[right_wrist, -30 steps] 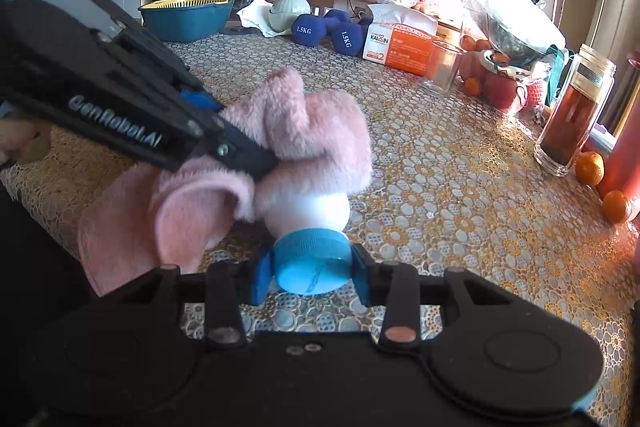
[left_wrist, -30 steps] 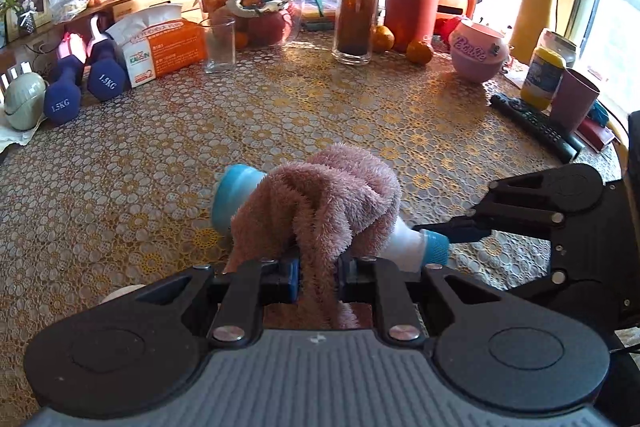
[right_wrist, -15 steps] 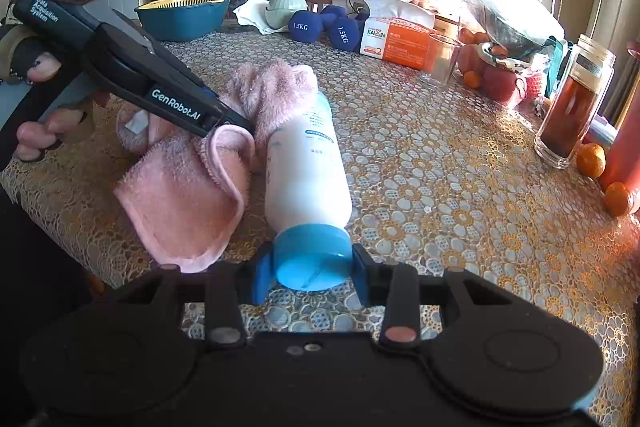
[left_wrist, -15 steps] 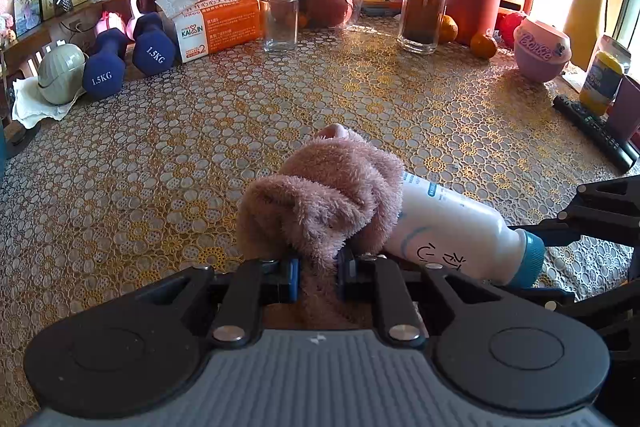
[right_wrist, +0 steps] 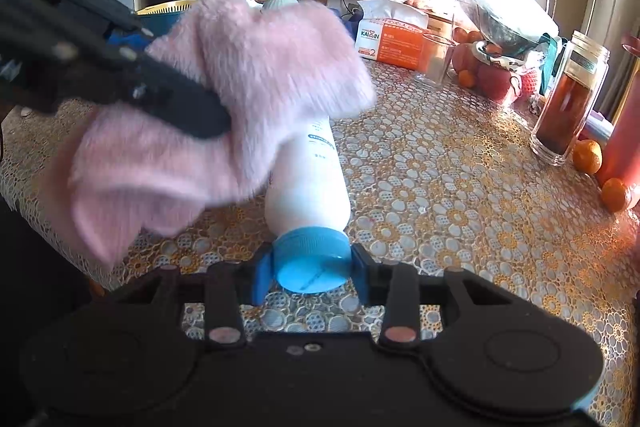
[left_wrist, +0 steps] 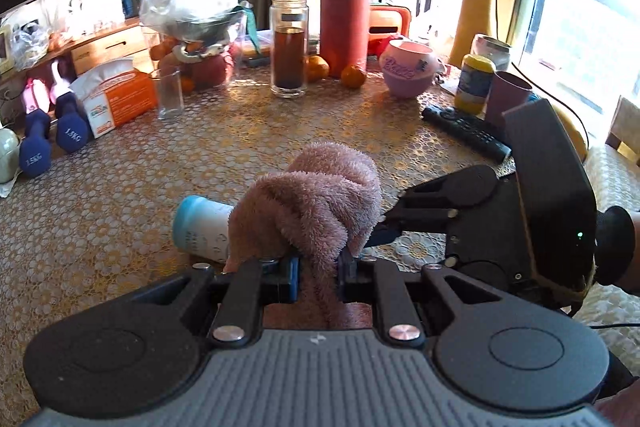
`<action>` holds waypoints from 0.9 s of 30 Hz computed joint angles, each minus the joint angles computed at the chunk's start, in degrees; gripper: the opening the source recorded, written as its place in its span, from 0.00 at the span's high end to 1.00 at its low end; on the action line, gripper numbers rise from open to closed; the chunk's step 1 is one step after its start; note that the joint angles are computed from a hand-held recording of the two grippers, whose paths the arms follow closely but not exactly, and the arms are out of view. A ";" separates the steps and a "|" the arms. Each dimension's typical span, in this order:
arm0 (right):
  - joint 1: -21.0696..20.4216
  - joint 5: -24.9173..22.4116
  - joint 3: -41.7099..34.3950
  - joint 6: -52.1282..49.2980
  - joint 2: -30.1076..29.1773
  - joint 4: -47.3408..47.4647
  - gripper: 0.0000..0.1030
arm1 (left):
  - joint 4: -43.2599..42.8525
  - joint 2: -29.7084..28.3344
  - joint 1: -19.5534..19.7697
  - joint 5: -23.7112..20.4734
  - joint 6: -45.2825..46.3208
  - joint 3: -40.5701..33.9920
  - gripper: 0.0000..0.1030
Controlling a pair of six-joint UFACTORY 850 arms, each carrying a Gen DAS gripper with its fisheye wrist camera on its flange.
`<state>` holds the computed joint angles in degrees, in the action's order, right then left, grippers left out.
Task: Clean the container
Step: 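Wipe the bottle body again with the towel in the left gripper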
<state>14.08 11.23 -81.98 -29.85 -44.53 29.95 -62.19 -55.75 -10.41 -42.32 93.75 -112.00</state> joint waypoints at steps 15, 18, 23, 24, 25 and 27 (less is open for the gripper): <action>-0.36 -0.36 0.37 4.16 0.47 -4.95 0.62 | 7.94 -6.48 -2.52 3.12 -7.84 -9.01 0.84; -0.44 -0.46 0.39 4.60 0.48 -5.39 0.62 | 9.75 -8.94 -2.25 2.04 -12.02 -13.56 0.84; -0.66 -0.73 0.49 7.21 0.62 -7.50 0.62 | 13.23 -12.85 -2.07 3.27 -18.07 -20.54 0.84; -0.70 -0.70 0.53 7.63 0.65 -7.86 0.62 | 14.07 -13.71 -2.03 3.58 -19.45 -22.08 0.84; -0.74 -0.74 0.55 8.08 0.67 -8.28 0.62 | 14.98 -14.76 -1.97 3.62 -20.91 -23.96 0.84; -0.76 -0.73 0.60 8.52 0.69 -8.68 0.62 | 16.84 -17.25 -1.78 2.90 -24.17 -28.44 0.84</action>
